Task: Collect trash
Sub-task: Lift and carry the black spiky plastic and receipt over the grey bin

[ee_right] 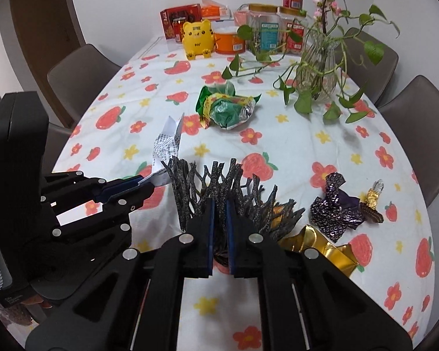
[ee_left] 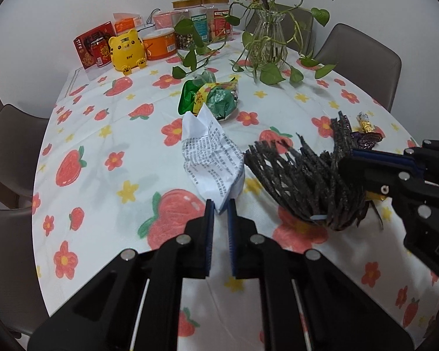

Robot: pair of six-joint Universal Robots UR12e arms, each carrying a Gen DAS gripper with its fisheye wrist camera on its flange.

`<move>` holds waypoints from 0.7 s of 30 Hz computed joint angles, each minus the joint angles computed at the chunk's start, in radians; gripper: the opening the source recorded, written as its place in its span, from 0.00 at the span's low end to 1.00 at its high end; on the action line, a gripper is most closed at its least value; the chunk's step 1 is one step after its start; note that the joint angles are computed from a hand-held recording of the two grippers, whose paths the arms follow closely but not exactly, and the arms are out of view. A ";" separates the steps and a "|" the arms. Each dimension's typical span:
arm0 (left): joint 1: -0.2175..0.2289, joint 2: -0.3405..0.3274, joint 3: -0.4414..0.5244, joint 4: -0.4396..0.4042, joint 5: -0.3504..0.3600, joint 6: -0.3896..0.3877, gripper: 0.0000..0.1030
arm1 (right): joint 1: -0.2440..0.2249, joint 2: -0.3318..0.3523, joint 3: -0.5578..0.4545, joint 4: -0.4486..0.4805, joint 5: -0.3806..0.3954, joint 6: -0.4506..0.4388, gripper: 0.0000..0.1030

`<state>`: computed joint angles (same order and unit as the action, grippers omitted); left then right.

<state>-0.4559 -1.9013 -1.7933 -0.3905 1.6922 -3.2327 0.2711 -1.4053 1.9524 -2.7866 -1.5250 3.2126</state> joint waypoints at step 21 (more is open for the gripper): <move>-0.190 0.118 -0.055 -0.010 0.045 -0.014 0.09 | -0.086 -0.381 0.297 -0.042 -0.027 0.044 0.06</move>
